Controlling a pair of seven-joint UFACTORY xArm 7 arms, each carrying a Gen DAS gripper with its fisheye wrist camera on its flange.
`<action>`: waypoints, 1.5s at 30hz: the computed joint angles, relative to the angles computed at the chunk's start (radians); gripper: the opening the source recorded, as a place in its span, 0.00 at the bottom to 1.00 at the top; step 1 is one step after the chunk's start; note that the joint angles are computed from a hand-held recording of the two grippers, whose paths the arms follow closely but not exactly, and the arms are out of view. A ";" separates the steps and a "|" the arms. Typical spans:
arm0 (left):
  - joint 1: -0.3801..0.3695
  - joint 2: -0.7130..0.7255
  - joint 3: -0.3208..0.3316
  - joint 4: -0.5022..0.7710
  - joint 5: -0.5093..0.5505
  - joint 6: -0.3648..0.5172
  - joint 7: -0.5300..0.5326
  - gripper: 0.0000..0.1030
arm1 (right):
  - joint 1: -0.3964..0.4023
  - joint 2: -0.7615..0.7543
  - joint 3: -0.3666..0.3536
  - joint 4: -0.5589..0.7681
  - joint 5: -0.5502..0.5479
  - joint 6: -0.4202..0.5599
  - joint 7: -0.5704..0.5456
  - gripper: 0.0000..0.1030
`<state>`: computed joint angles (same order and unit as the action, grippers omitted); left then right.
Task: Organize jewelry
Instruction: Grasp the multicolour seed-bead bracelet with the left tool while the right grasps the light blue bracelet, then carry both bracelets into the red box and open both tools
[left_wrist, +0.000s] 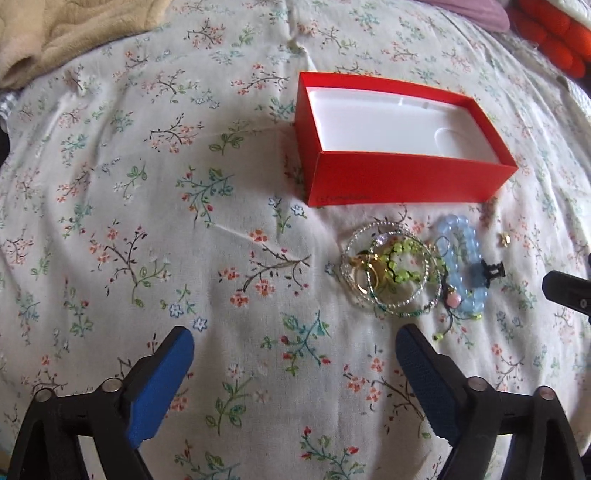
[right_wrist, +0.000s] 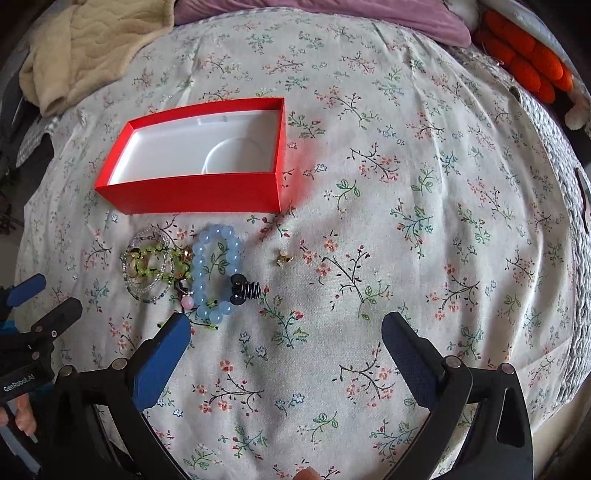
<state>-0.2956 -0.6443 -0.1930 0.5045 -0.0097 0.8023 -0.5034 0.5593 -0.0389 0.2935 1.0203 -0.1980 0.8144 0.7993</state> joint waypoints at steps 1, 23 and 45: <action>0.000 0.005 0.008 -0.008 -0.004 -0.027 0.006 0.84 | -0.003 0.013 -0.005 0.009 0.021 0.003 -0.018 1.00; -0.075 0.303 0.109 0.094 -0.325 -0.248 0.311 0.12 | -0.012 0.231 -0.041 0.133 0.256 -0.136 -0.189 0.37; -0.053 0.283 0.066 0.102 -0.243 -0.271 0.238 0.00 | 0.036 0.244 -0.063 0.141 0.092 -0.211 -0.132 0.12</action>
